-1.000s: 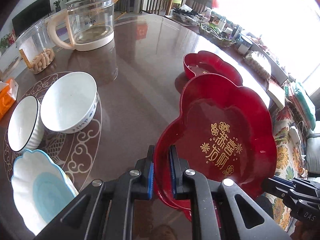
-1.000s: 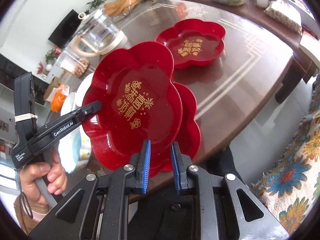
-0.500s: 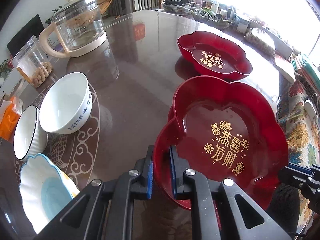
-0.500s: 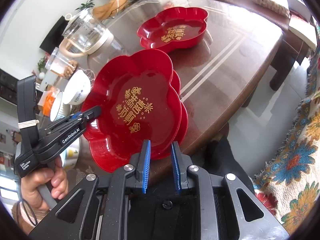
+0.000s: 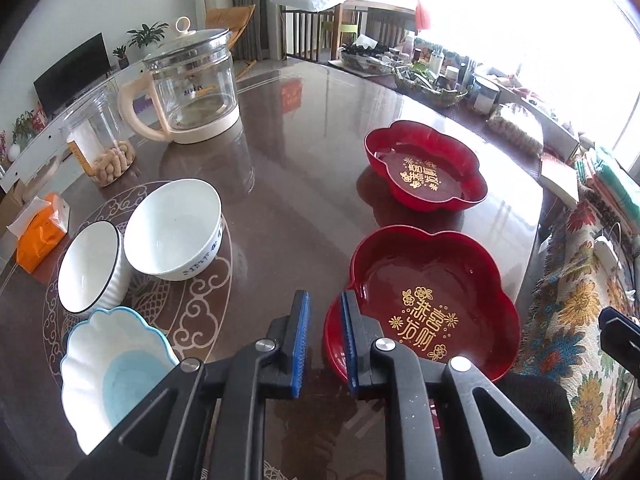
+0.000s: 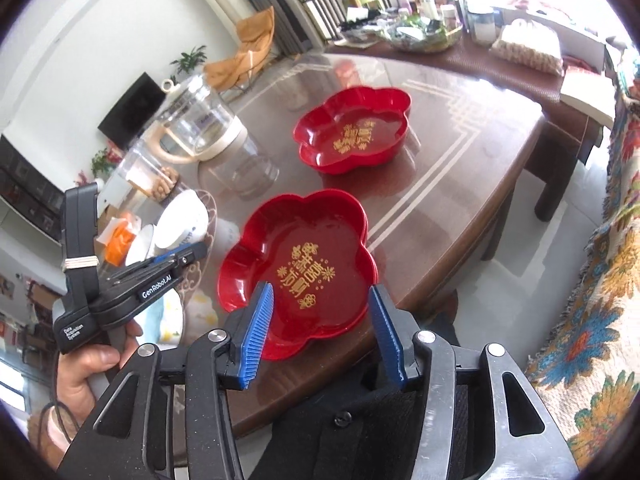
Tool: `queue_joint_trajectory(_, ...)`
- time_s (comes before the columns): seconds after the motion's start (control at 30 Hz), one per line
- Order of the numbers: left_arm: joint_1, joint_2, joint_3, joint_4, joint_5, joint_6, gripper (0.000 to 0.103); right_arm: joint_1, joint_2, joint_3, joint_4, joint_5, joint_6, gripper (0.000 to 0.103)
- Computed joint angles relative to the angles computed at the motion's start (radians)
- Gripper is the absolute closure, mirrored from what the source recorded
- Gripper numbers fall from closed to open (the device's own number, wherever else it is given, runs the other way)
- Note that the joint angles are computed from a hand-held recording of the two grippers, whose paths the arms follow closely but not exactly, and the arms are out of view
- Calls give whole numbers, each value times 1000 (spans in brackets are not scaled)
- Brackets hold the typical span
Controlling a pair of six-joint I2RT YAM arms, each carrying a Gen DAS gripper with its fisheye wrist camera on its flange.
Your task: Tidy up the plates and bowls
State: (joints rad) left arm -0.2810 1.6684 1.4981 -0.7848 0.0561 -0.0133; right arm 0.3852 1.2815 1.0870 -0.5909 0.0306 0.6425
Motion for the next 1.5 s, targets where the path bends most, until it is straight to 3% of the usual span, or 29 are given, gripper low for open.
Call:
queue_joint_trajectory(0.07,-1,-108,-97,56,22,-29,55,74,-66,-22,20,131,-1,41)
queue_joint_trajectory(0.1,-1,-179,-165,106,23,-61,25,117,-93,-33,31,204,0,38)
queue_joint_trajectory(0.13,-9,-253,-238,163,0,-96,7,161,-120,-50,44,275,4,37)
queue_joint_trajectory(0.17,-27,-325,-303,206,-46,-127,4,207,-145,-72,62,348,14,36)
queue_joint_trajectory(0.37,-145,-605,-509,240,-204,-190,3,448,-215,-200,121,792,80,28)
queue_joint_trajectory(0.47,-201,-675,-545,224,-273,-216,0,504,-224,-239,132,911,98,27)
queue_joint_trajectory(0.73,-311,-688,-500,152,-435,-252,0,590,-230,-222,99,1074,120,27)
queue_joint_trajectory(1.03,-348,-753,-553,183,-473,-274,0,623,-218,-217,77,1114,137,25)
queue_joint_trajectory(1.5,-314,-743,-570,188,-373,-299,0,663,-203,-203,55,1162,146,25)
